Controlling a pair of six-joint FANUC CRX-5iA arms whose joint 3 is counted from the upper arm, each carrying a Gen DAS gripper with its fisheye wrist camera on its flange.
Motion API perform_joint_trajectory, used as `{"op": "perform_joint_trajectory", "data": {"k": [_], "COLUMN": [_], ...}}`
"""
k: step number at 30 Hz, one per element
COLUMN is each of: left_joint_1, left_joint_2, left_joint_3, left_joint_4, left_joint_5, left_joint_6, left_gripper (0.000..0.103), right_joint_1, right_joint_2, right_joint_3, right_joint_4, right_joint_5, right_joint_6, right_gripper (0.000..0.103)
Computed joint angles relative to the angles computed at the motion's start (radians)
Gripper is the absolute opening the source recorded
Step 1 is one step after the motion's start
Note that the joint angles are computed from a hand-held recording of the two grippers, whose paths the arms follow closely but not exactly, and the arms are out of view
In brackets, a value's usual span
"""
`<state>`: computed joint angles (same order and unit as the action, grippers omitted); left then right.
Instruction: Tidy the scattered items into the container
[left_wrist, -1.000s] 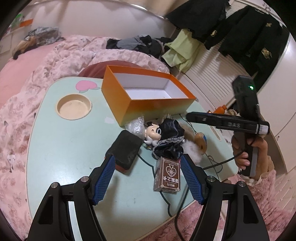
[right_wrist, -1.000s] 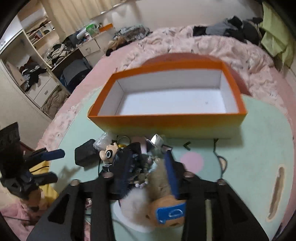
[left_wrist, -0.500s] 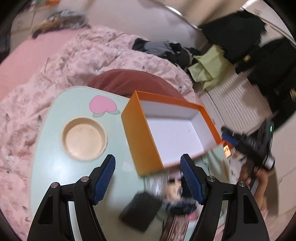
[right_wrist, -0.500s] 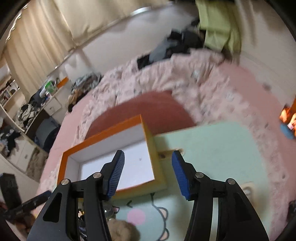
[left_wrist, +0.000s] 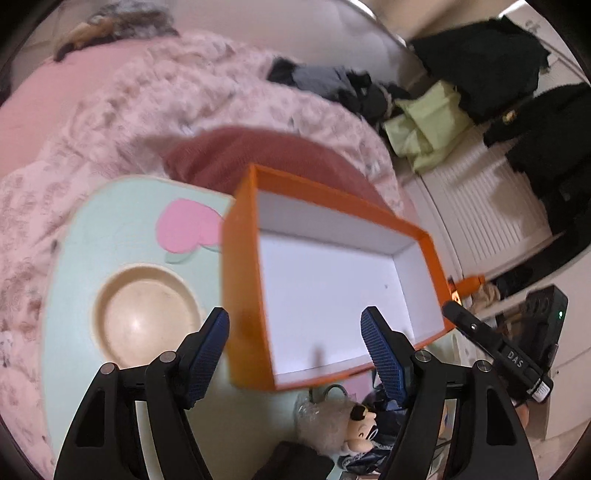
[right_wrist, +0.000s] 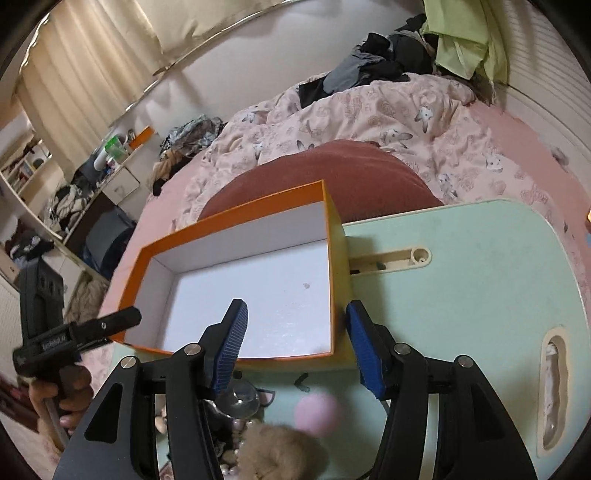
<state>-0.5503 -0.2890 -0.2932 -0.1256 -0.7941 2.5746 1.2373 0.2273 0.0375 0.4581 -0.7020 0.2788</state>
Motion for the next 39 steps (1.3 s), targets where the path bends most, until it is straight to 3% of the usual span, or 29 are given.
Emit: {"op": "perform_joint_trajectory", "data": {"k": [3,6,9,12,17,20,25,27,29,30,31,39], "left_joint_1": [-0.189,-0.409,-0.564,-0.704,-0.769,-0.809,-0.786,-0.773,-0.788,-0.796,-0.803,-0.845], "left_joint_2": [-0.011,-0.006,-0.010,0.034,0.110,0.190,0.223,0.239,0.276,0.296,0.310,0.326], "left_joint_3": [0.119,0.189,0.200,0.223,0.231,0.274,0.267,0.267,0.293,0.308,0.316,0.312], "left_joint_4": [-0.313,-0.497,-0.565,-0.627,-0.647,-0.690,-0.651,-0.636,-0.659,-0.670,-0.680,-0.746], "left_joint_5": [-0.186,-0.384,-0.469,-0.591,-0.647,-0.726,-0.707,-0.709,-0.751,-0.772,-0.779,-0.767], "left_joint_6": [0.203,0.314,0.363,0.441,0.534,0.553,0.567,0.571,0.568,0.562,0.558,0.583], "left_gripper": [0.073,0.073,0.079,0.083,0.083,0.083,0.083,0.085,0.094,0.097,0.103,0.103], "right_joint_1": [0.039,0.125,0.232,0.314,0.408,0.424,0.431,0.429,0.416,0.407,0.405,0.408], "right_joint_2": [-0.049,-0.104,-0.146,-0.196,-0.168,-0.139,-0.087,-0.088,-0.115,-0.126,-0.123,-0.130], "right_joint_3": [-0.078,-0.148,-0.186,-0.256,-0.297,-0.294,-0.258,-0.263,-0.290,-0.301,-0.300,-0.319], "right_joint_4": [0.171,0.324,0.351,0.337,0.319,0.313,0.319,0.321,0.298,0.288,0.286,0.303], "right_joint_5": [-0.011,-0.094,-0.210,-0.234,-0.361,-0.371,-0.434,-0.430,-0.374,-0.348,-0.365,-0.357], "right_joint_6": [-0.124,-0.183,-0.187,-0.212,-0.262,-0.247,-0.202,-0.203,-0.223,-0.236,-0.245,-0.258], "right_gripper": [0.057,0.062,0.066,0.071,0.071,0.071,0.074,0.086,0.092,0.103,0.103,0.103]}}
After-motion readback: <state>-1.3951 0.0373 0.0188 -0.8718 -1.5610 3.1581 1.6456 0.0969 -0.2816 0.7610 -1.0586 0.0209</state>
